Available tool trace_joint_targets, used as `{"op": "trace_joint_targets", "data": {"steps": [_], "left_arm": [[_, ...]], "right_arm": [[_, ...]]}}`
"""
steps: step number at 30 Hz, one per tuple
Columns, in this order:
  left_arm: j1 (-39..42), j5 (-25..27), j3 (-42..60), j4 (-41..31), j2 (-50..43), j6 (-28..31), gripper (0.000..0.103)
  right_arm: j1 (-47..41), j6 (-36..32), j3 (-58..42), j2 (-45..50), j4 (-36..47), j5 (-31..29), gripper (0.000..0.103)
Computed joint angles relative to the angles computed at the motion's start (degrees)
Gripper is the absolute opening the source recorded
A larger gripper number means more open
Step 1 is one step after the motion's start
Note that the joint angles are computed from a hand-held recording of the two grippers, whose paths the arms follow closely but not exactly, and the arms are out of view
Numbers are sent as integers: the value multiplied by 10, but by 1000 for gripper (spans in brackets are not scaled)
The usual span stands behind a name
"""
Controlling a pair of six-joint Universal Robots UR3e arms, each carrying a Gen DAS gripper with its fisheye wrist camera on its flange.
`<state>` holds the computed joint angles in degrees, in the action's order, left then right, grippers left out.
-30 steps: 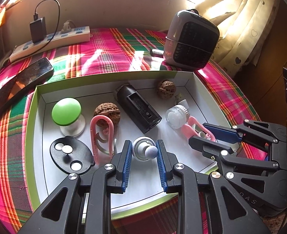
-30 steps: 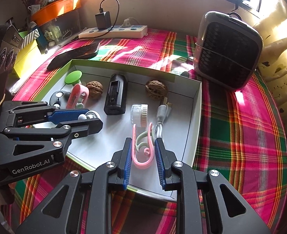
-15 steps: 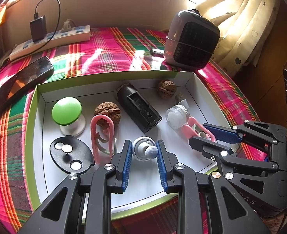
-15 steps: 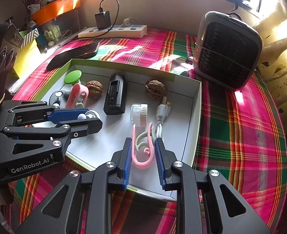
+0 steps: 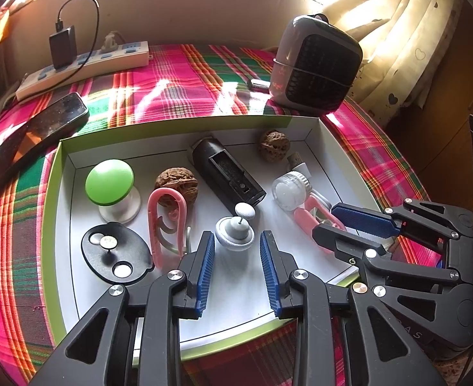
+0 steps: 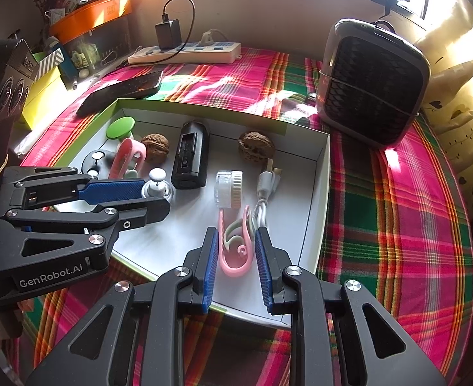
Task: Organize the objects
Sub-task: 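Lower both tools into the box and open them to release the items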
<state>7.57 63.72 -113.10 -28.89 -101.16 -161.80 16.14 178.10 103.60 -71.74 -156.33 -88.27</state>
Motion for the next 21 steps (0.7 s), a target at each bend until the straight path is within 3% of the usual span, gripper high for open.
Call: {"op": "trace_joint_targets", "data": {"steps": [12, 21], "left_arm": [[10, 1, -17, 4, 16, -5, 31], [8, 22, -66, 50, 58, -9, 31]], "right_arm": [[6, 12, 12, -9, -8, -7, 24], [11, 32, 38, -27, -33, -7, 24]]}}
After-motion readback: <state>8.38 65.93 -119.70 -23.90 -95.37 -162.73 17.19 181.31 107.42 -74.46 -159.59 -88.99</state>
